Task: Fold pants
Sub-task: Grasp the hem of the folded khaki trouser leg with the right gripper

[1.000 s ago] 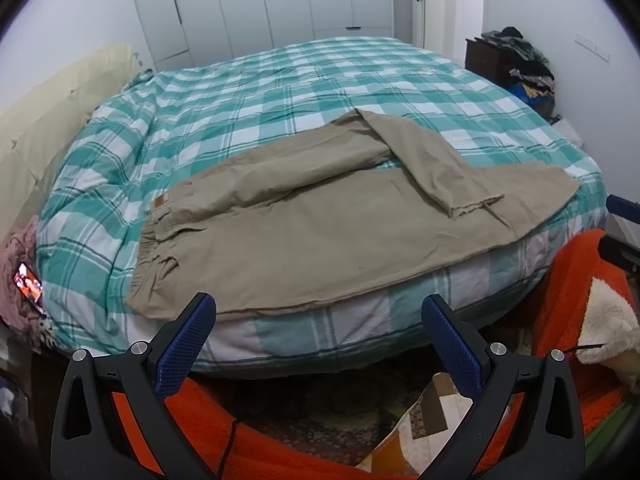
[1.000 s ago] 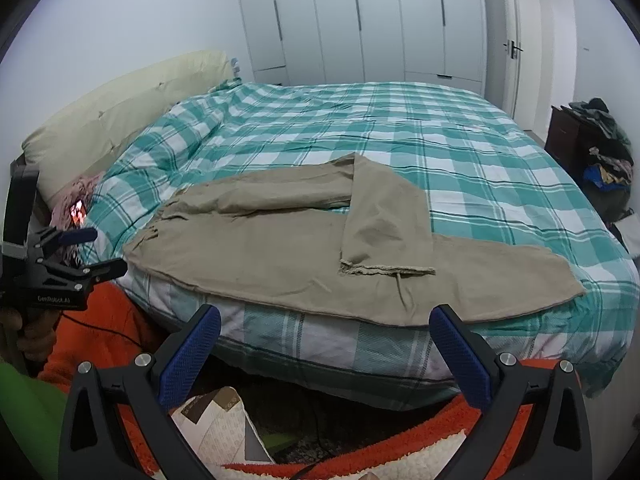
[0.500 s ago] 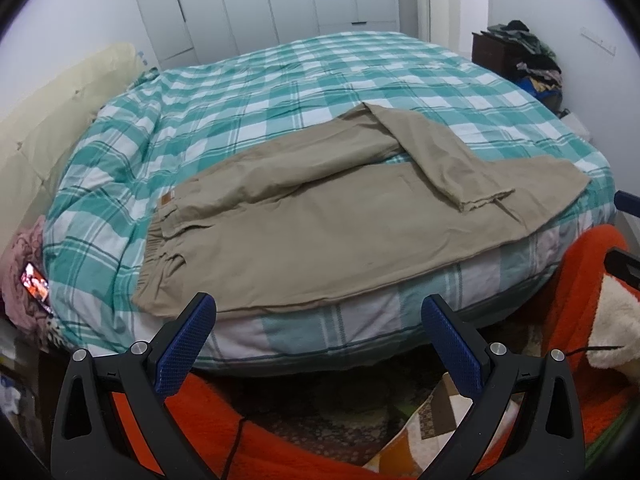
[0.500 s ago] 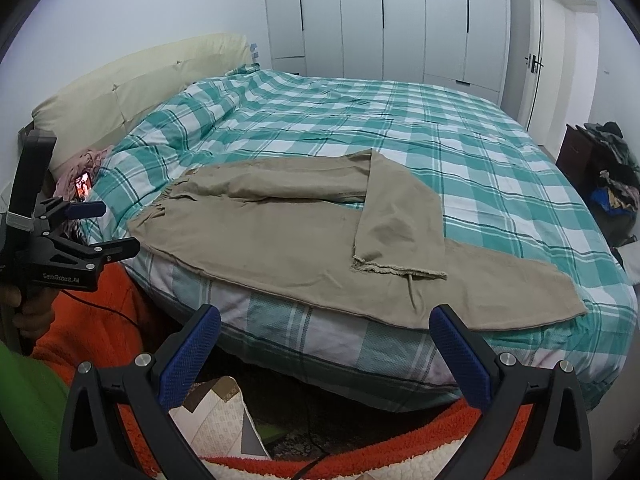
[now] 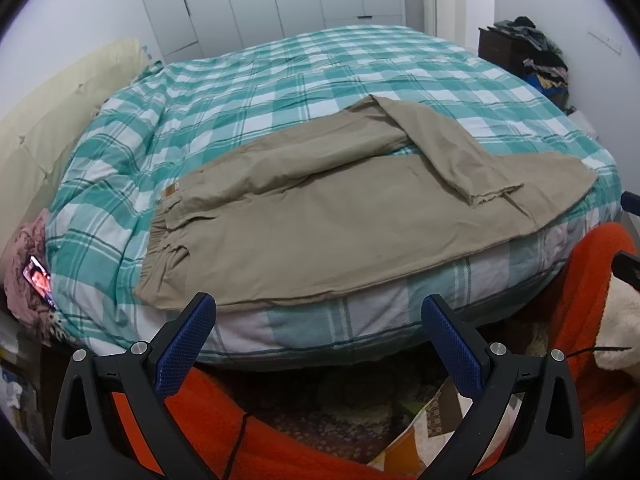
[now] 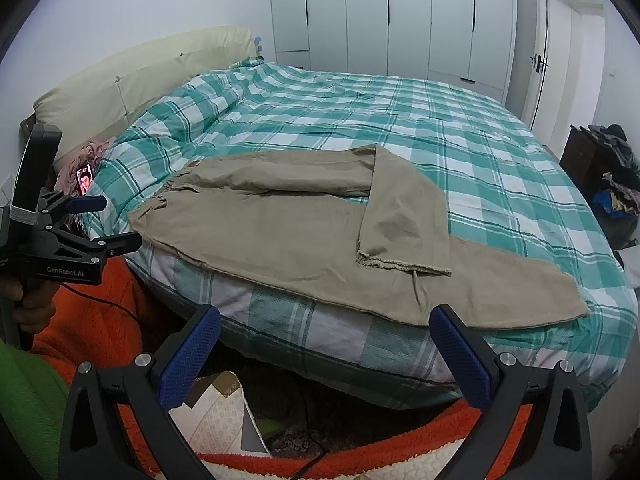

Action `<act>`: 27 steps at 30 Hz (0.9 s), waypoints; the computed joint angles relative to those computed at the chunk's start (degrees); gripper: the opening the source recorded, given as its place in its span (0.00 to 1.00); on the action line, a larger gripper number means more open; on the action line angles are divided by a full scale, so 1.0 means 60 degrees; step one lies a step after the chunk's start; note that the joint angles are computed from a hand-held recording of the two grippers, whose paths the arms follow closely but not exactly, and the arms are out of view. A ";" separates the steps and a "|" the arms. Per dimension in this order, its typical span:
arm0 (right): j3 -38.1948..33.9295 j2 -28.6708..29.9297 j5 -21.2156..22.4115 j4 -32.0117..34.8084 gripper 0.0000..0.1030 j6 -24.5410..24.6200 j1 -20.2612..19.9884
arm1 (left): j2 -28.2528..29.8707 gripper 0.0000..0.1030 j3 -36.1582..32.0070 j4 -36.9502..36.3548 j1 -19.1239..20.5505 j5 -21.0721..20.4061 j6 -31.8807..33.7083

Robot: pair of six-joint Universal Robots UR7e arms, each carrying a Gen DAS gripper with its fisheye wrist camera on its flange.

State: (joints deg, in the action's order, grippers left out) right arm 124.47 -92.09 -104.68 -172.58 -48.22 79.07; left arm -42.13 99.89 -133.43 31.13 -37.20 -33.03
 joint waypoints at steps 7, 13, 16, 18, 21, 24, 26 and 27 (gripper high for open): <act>-0.0147 0.0175 0.0105 0.0078 1.00 -0.0302 0.0024 | 0.0057 0.99 -0.0098 0.0297 0.0064 -0.0010 -0.0159; -0.1257 0.2056 -0.0004 -0.1889 0.99 -0.2754 -0.0088 | 0.0096 0.99 -0.0219 0.0440 0.0138 -0.0153 -0.0286; -0.2406 0.3305 -0.0601 -0.1278 0.78 -0.3276 -0.0244 | 0.0019 0.99 -0.0148 0.0488 0.0114 -0.0040 -0.0438; -0.3165 0.3951 -0.0815 -0.0410 0.73 -0.2983 -0.0327 | -0.0039 0.99 -0.0117 0.0639 0.0143 0.0041 -0.0657; -0.4072 0.4926 -0.1125 -0.0217 0.69 -0.2682 -0.0418 | -0.0099 0.99 -0.0145 0.0973 0.0285 0.0022 -0.1013; -0.5005 0.5921 -0.2315 -0.0511 0.25 -0.2508 -0.0436 | -0.0108 0.99 -0.0204 0.1233 0.0428 -0.0038 -0.1219; -0.5084 0.5869 -0.2311 -0.0283 0.11 -0.2337 -0.0503 | -0.0055 0.99 -0.0276 0.1387 0.0520 -0.0062 -0.1292; -0.4972 0.5787 -0.2301 -0.0468 0.04 -0.2531 -0.0479 | 0.0009 0.99 -0.0360 0.1502 0.0594 -0.0104 -0.1340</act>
